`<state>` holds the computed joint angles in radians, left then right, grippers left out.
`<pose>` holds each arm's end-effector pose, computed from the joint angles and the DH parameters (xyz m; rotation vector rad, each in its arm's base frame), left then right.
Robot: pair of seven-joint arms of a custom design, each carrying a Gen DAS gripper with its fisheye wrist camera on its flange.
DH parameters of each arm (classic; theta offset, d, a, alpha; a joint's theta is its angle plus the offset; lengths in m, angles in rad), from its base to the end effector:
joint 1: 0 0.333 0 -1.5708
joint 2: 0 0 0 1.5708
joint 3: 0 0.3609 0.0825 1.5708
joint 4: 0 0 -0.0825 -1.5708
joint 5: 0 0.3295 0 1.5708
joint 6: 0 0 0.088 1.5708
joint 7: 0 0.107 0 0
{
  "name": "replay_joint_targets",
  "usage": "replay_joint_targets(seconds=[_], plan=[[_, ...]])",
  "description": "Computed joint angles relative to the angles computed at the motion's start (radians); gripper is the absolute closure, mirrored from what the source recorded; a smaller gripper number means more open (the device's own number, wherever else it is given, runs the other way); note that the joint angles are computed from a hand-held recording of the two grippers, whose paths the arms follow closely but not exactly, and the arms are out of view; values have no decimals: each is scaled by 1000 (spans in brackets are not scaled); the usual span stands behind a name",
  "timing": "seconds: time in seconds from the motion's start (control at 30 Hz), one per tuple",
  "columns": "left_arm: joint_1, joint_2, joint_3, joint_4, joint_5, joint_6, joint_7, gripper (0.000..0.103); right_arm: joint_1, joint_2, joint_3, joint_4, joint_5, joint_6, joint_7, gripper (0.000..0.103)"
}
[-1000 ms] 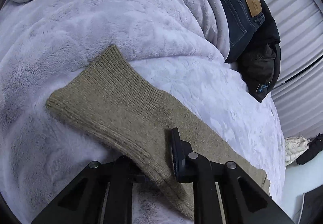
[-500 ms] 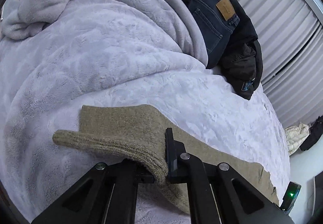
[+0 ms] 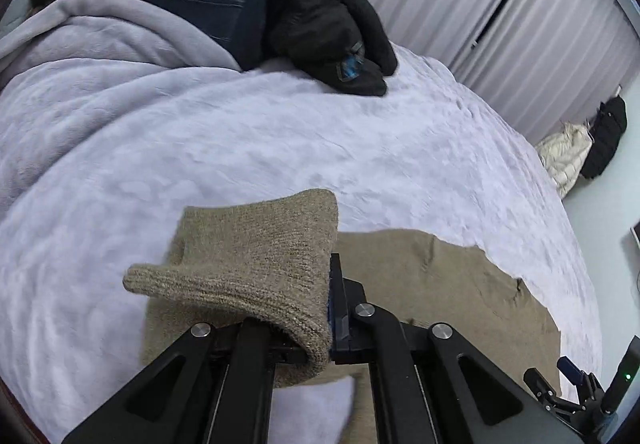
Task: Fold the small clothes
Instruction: 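Grasp the other sleeve cuff with the left gripper and fold it across the body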
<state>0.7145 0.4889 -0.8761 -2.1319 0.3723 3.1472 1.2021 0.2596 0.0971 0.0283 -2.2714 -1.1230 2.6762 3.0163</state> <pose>0.5942 -0.0606 0.4196 -1.9738 1.9170 -1.0734 0.4814 0.1710 0.4186 -1.7071 2.0922 -0.8490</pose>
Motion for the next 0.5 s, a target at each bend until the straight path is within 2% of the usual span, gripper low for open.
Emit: replay_joint_targets(seconds=[0.1, 0.13, 0.23, 0.3, 0.33, 0.5], plan=[[-123, -45, 29, 0, -22, -19, -3, 98, -53, -62, -33, -111, 40, 27, -9, 7], [-143, -58, 19, -7, -25, -16, -3, 98, -71, -76, -42, -137, 39, 46, -5, 7], [-165, -80, -58, -28, -34, -11, 0, 98, -125, -139, -61, -222, -40, 113, 62, 7], [-217, -91, -74, -31, -31, -22, -7, 98, -158, -173, -65, -263, -108, 136, 112, 7], [-254, -92, -67, -28, -29, -29, -9, 98, -176, -192, -70, -283, -141, 148, 132, 7], [-541, -87, 74, 17, -43, -81, -44, 98, -261, -252, -100, -350, -239, 194, 201, 7]])
